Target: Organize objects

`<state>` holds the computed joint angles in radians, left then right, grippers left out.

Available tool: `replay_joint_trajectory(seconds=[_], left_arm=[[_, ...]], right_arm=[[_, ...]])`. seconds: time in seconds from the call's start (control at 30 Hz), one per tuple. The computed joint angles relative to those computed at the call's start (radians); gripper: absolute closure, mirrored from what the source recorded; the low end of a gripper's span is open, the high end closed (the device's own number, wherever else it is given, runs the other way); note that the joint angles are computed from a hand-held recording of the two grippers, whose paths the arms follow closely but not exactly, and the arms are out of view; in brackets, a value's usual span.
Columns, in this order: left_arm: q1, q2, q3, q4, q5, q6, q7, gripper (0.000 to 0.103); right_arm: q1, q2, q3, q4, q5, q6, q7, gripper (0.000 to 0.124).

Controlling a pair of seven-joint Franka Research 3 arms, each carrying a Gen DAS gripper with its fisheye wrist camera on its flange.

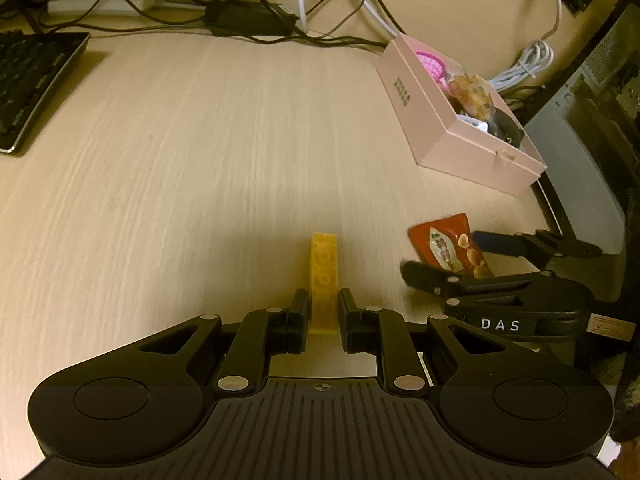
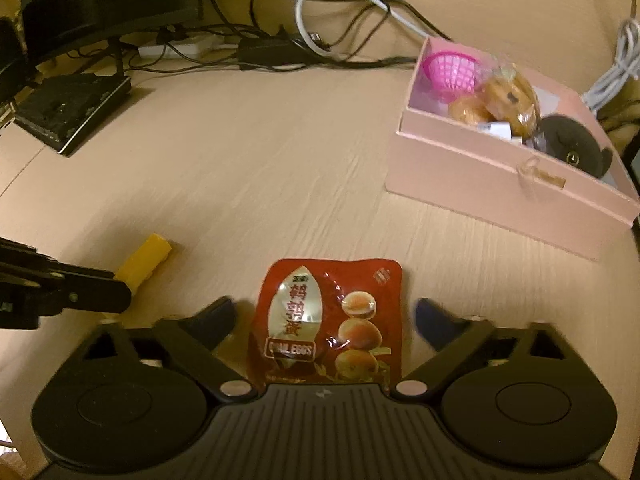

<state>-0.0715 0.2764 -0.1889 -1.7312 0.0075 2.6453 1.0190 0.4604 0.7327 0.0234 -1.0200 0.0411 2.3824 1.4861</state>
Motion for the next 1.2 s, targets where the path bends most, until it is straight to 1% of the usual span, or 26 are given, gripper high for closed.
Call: replay_joint_trajectory(seconds=[0.07, 0.2, 0.5, 0.8, 0.9, 1.03, 1.13, 1.2], left_arm=[[0.000, 0.004, -0.002, 0.005, -0.001, -0.004, 0.002, 0.085], [-0.003, 0.018, -0.004, 0.026, 0.002, -0.012, 0.012, 0.085], [-0.016, 0.058, -0.005, 0.078, 0.025, -0.023, 0.024, 0.085], [-0.028, 0.094, -0.004, 0.135, 0.054, -0.050, 0.030, 0.085], [-0.028, 0.108, -0.008, 0.157, 0.051, -0.062, 0.039, 0.085], [-0.028, 0.125, -0.018, 0.187, 0.037, -0.059, 0.055, 0.085], [-0.017, 0.152, -0.033, 0.238, 0.002, -0.026, 0.076, 0.085], [-0.015, 0.204, -0.045, 0.335, -0.012, -0.027, 0.109, 0.085]], right_arm=[[0.004, -0.021, -0.003, -0.031, -0.010, 0.018, -0.013, 0.050], [0.010, -0.060, -0.016, -0.090, -0.027, 0.044, 0.008, 0.050], [-0.014, -0.182, -0.023, -0.269, -0.041, 0.101, 0.067, 0.050], [-0.025, -0.260, -0.021, -0.383, -0.066, 0.141, 0.119, 0.050], [-0.033, -0.282, -0.017, -0.415, -0.063, 0.150, 0.128, 0.050], [-0.047, -0.312, -0.018, -0.448, -0.060, 0.156, 0.142, 0.050], [-0.061, -0.341, -0.018, -0.481, -0.055, 0.175, 0.150, 0.050], [-0.078, -0.359, -0.012, -0.502, -0.039, 0.193, 0.146, 0.050]])
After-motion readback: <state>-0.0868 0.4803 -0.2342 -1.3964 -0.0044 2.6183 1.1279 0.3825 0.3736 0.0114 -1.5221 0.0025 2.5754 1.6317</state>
